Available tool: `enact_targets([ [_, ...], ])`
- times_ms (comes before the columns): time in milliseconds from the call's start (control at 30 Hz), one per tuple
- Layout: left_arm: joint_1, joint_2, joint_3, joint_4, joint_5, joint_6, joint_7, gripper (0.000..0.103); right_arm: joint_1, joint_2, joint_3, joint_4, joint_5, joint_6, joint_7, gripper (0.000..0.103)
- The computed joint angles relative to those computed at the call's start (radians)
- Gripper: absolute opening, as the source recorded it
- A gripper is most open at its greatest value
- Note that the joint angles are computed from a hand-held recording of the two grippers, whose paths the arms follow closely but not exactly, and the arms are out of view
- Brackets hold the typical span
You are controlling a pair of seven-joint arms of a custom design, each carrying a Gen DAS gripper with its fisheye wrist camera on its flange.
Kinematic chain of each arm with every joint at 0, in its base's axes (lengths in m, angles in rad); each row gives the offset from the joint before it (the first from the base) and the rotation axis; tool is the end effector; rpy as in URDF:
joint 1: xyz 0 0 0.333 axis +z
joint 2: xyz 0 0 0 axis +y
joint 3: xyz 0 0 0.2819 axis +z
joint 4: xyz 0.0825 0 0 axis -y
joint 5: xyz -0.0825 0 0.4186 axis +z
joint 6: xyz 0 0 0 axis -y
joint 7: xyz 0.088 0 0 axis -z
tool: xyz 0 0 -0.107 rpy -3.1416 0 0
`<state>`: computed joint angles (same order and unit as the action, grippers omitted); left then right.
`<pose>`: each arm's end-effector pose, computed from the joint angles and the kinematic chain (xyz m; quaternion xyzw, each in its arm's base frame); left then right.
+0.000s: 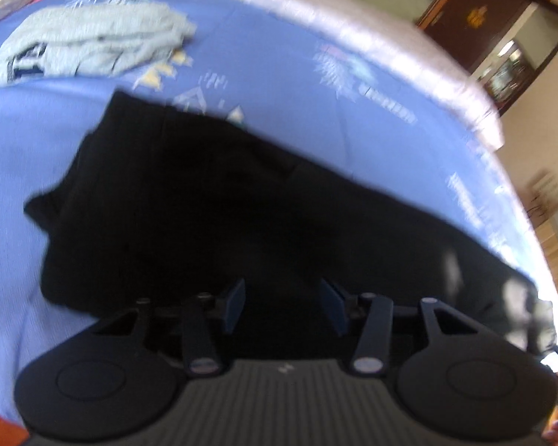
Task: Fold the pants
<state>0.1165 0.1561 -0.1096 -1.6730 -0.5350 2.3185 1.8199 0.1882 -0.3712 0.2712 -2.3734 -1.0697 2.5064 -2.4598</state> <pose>0.6796 -0.0007 0.5217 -0.6778 0.6549 -0.3320 0.0382 0.4602 0.2389 0.4632 -0.2342 0.8485 -0.2637 0.3945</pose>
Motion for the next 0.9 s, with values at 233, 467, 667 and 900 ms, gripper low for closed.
enact_targets([
  [233, -0.033, 0.007, 0.003, 0.0, 0.141, 0.021, -0.126, 0.049, -0.085, -0.118, -0.045, -0.078, -0.046, 0.007, -0.091, 0.05],
  [467, -0.049, -0.002, -0.001, -0.007, 0.207, 0.027, -0.183, 0.06, -0.125, 0.114, -0.187, 0.091, 0.237, 0.247, -0.42, 0.045],
  [667, -0.044, 0.025, -0.007, 0.032, 0.192, -0.002, -0.169, 0.072, -0.101, 0.28, -0.207, 0.234, 0.477, 0.13, -0.522, 0.007],
  [900, -0.013, 0.043, -0.012, 0.065, 0.098, -0.041, -0.134, 0.072, -0.127, 0.199, -0.189, 0.17, 0.342, 0.199, -0.307, 0.004],
])
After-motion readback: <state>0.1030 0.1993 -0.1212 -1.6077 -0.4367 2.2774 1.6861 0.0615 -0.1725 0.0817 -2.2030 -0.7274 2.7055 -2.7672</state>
